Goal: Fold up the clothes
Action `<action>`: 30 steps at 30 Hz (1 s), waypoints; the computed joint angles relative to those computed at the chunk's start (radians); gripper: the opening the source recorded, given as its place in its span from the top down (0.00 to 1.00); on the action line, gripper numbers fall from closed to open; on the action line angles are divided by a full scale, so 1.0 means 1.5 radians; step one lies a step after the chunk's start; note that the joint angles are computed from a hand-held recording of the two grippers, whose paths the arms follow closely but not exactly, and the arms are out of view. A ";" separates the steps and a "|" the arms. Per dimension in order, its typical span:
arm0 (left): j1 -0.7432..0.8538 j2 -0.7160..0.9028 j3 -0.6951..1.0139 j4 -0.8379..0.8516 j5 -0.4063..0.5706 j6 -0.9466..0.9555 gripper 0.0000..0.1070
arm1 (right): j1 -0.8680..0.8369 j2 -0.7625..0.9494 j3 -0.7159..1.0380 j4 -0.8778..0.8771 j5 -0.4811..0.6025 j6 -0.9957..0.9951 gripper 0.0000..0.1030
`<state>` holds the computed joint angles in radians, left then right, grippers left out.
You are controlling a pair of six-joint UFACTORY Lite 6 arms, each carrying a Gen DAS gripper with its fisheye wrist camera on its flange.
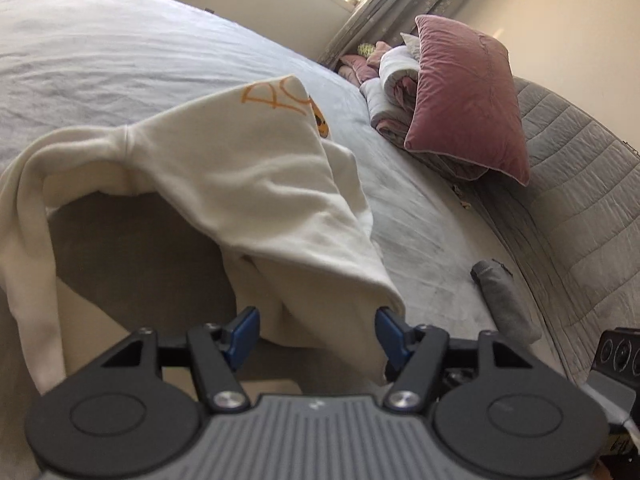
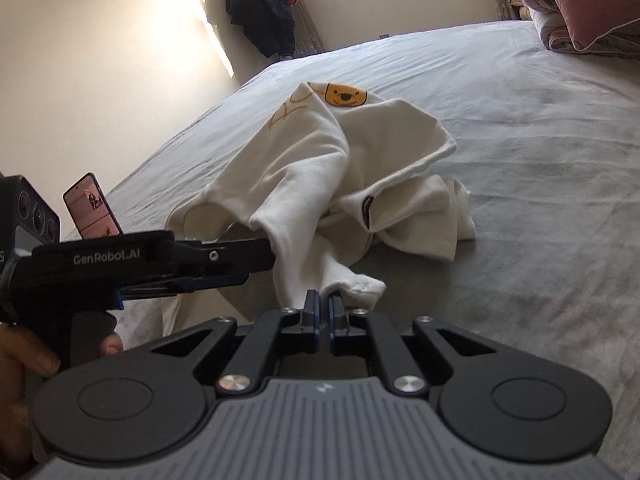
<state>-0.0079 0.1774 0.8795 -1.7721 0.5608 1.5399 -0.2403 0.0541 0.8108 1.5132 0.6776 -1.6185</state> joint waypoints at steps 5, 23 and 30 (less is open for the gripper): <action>0.001 -0.021 -0.020 0.055 0.006 -0.040 0.40 | 0.014 -0.040 -0.039 -0.048 0.008 0.038 0.94; 0.007 0.020 0.028 0.148 0.004 -0.113 0.45 | -0.035 0.020 0.024 -0.074 0.071 0.056 0.64; 0.029 0.059 0.071 0.203 0.017 -0.164 0.44 | -0.061 0.040 0.047 -0.022 0.065 0.032 0.56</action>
<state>0.0357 0.2656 0.9862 -1.4683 0.5862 1.2937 -0.3313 0.1140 0.8813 1.4798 0.7750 -1.5712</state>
